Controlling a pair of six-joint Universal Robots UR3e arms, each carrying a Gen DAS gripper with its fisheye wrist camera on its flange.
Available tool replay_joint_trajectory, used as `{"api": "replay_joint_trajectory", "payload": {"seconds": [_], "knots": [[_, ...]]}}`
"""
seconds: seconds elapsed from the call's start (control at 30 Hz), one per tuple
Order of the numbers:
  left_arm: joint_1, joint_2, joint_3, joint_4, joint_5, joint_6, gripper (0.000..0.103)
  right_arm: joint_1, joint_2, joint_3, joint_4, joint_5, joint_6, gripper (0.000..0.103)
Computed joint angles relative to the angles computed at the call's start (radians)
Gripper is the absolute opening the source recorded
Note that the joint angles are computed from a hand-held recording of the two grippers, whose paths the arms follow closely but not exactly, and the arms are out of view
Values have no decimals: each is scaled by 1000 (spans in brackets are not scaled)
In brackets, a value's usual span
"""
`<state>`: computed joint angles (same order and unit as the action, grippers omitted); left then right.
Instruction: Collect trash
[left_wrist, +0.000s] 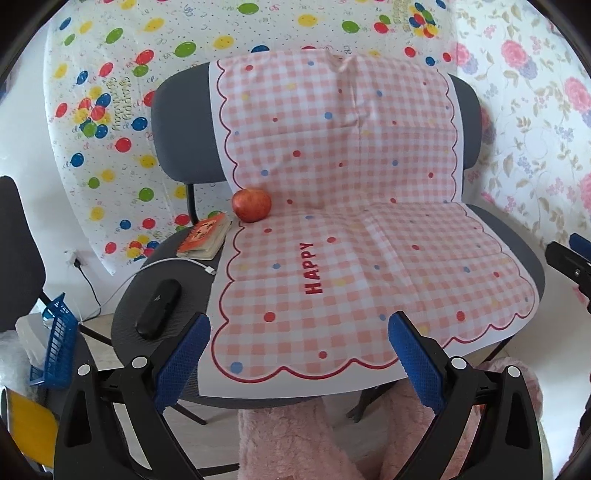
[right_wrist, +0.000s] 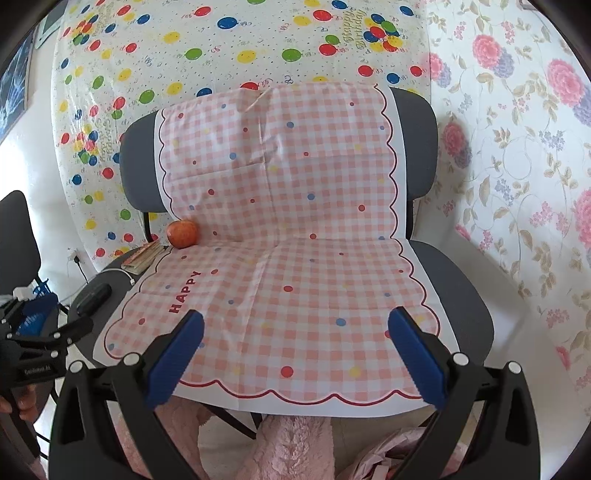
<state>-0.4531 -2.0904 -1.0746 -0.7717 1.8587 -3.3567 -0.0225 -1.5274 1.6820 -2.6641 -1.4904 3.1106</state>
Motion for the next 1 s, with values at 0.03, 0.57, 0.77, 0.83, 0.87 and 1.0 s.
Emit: {"api": "replay_joint_trajectory", "payload": {"seconds": [0.03,0.57,0.77,0.83,0.87,1.0], "knots": [[3,-6,7,-7,1,-1,96,5,8,-8,6,-8,-1,98],[18,-33,39,-11,-8,1,96,2,-4,40,1,-12,12,98],[22,-29,38,-14,-17,8,96,4,2,37,5,-11,15,98],[22,-29,38,-13,-15,6,96,5,6,31,8,-14,17,98],[23,-29,38,-14,-16,6,96,5,6,31,8,-14,19,98],[25,-30,38,-14,-17,9,96,4,7,31,9,-14,17,98]]}}
